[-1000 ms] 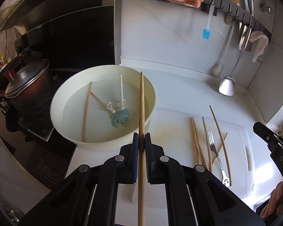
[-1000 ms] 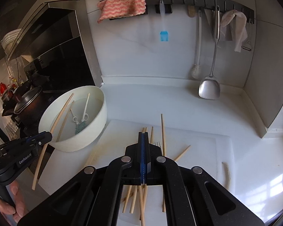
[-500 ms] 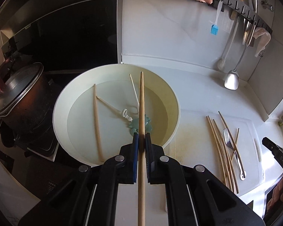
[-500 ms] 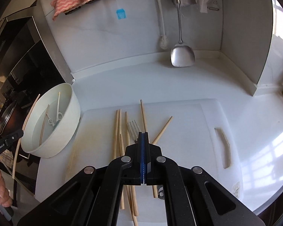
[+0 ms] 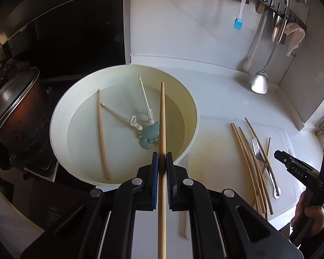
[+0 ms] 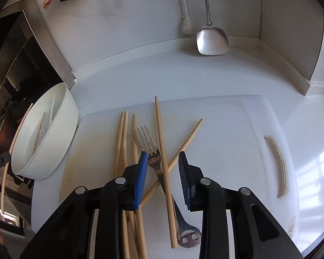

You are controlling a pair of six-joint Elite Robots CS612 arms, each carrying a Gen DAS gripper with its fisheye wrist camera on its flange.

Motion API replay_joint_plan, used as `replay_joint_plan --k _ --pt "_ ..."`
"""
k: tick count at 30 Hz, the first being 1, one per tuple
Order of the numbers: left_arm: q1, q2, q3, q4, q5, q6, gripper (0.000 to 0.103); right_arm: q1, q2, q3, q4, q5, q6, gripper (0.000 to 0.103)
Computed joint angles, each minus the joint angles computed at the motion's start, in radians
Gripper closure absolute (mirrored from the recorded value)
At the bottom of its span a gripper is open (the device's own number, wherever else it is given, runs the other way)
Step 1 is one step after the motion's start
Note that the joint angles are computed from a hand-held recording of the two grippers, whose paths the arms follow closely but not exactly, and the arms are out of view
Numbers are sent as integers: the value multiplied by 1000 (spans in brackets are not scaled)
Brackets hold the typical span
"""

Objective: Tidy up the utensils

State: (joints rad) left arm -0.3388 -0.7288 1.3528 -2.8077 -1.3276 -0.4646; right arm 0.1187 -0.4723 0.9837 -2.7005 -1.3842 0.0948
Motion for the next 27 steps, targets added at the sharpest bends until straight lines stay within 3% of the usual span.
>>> replay_joint_plan --k 14,27 --pt "6 11 -10 28 -5 -34 96 15 44 -75 112 -72 -75 75" --pt "7 15 -16 37 -14 -43 96 11 54 -101 169 -16 -91 85"
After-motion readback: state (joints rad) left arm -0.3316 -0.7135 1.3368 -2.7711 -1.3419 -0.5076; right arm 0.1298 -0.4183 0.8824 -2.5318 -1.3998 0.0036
